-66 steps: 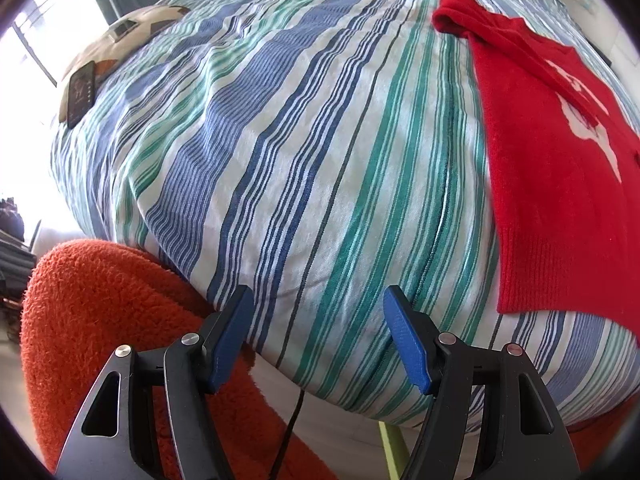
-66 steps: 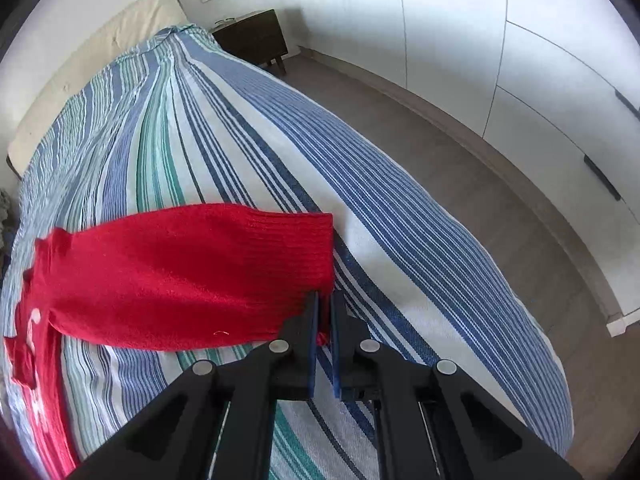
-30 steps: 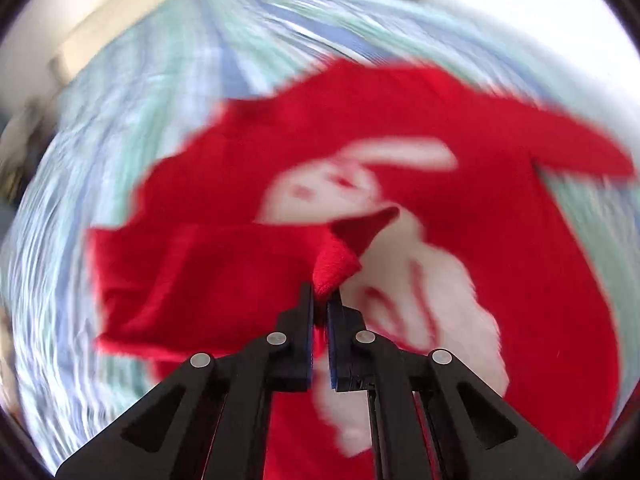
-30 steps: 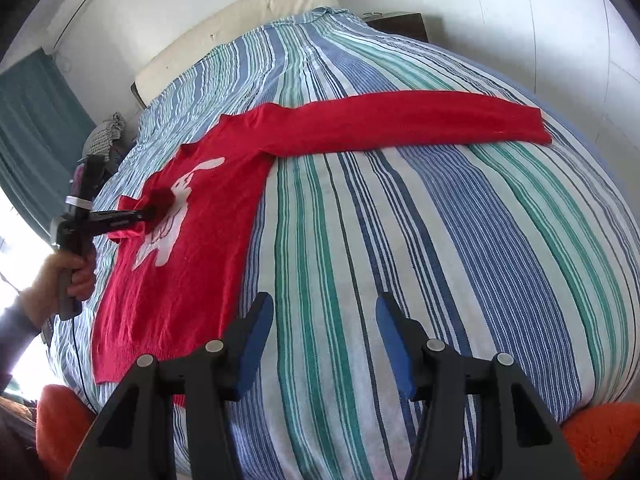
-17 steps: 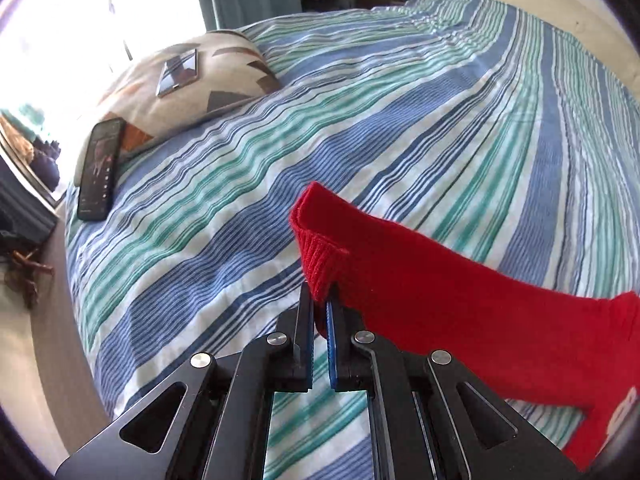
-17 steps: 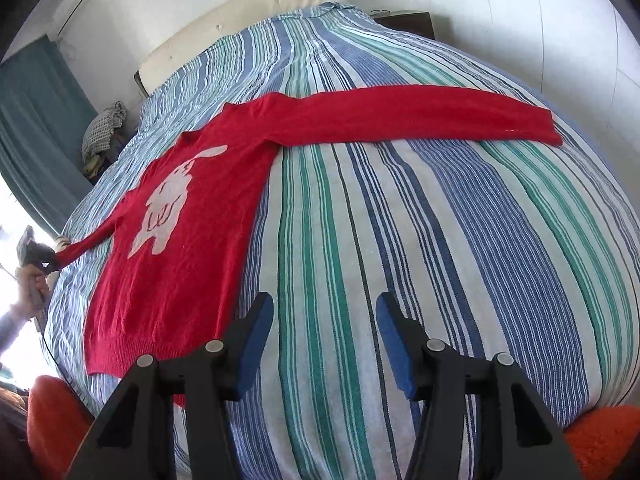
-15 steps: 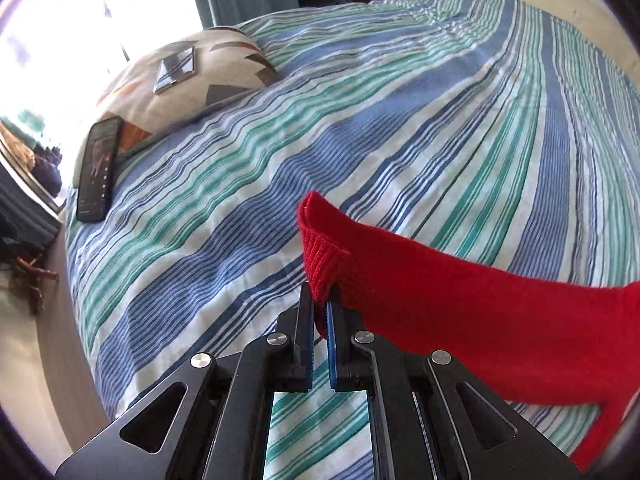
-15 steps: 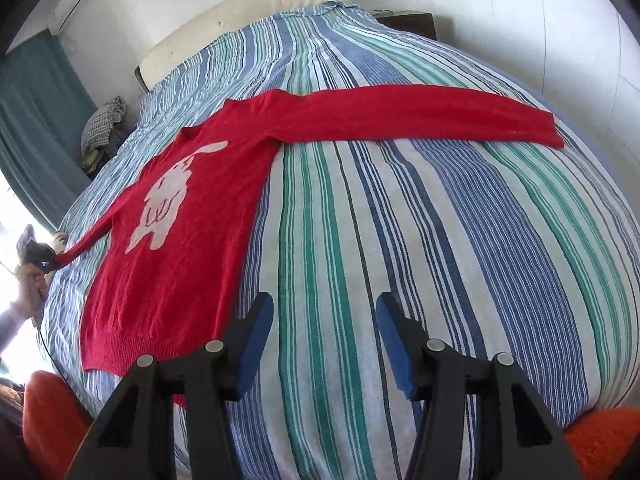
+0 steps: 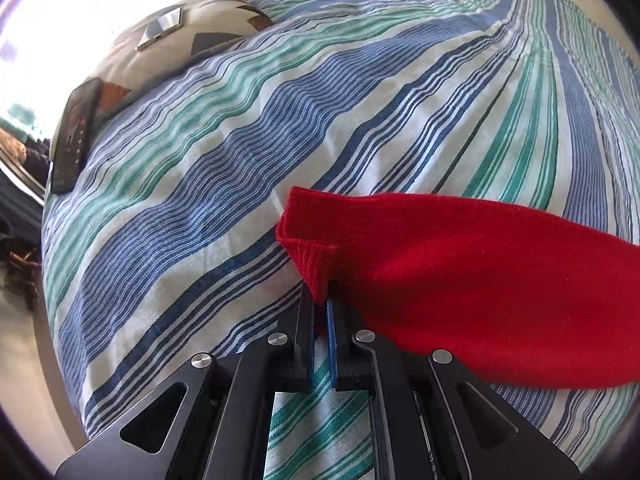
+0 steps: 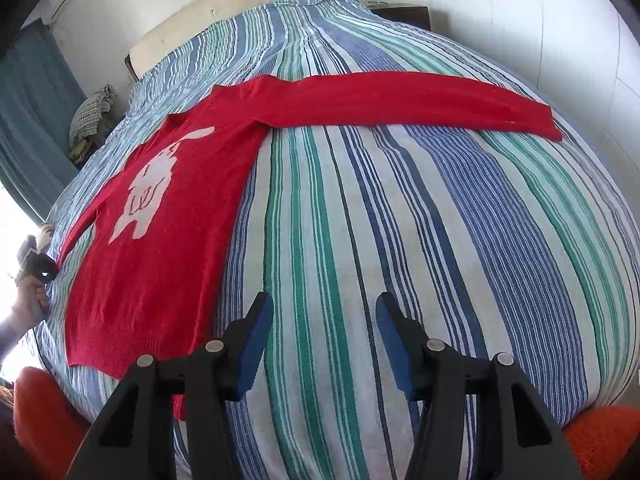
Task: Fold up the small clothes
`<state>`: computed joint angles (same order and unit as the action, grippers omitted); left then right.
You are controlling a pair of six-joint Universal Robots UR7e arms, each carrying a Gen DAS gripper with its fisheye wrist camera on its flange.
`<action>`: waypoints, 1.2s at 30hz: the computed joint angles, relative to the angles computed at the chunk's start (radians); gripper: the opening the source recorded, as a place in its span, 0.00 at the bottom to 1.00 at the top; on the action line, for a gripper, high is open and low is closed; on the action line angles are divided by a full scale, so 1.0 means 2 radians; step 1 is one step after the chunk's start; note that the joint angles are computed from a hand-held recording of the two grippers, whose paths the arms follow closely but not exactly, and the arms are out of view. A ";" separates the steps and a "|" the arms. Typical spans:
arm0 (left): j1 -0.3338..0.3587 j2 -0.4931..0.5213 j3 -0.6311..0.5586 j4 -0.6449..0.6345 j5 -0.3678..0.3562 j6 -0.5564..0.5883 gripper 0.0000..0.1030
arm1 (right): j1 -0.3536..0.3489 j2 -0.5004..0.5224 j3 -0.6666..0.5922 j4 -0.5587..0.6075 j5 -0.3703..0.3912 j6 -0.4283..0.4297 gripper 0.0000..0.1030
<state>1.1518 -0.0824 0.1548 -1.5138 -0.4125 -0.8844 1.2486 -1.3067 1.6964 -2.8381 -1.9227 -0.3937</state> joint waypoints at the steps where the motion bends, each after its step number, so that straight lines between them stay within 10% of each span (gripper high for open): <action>1: 0.001 0.004 -0.006 -0.006 0.002 0.011 0.04 | 0.000 0.001 0.000 -0.001 -0.002 0.000 0.52; 5: 0.002 0.005 -0.002 -0.017 0.004 0.029 0.04 | 0.001 0.002 0.000 -0.003 -0.007 0.001 0.52; 10: 0.005 -0.065 0.139 -0.163 -0.026 0.080 0.13 | 0.001 0.002 0.000 -0.007 -0.008 0.006 0.52; 14: 0.001 -0.120 0.223 -0.148 0.001 0.010 0.97 | -0.001 -0.002 0.004 -0.016 -0.006 0.015 0.66; 17: -0.005 -0.174 0.310 -0.154 0.018 -0.047 0.97 | -0.002 -0.008 0.009 -0.027 0.001 0.024 0.67; 24: -0.060 -0.254 0.507 -0.403 -0.065 0.089 0.97 | -0.007 -0.016 0.017 -0.050 0.006 0.042 0.68; 30: -0.093 -0.225 0.523 -0.454 -0.142 0.177 0.98 | -0.007 -0.013 0.017 -0.058 -0.008 0.048 0.68; 36: -0.079 -0.194 0.524 -0.415 -0.140 0.144 0.98 | -0.013 -0.005 0.007 -0.027 -0.026 0.061 0.68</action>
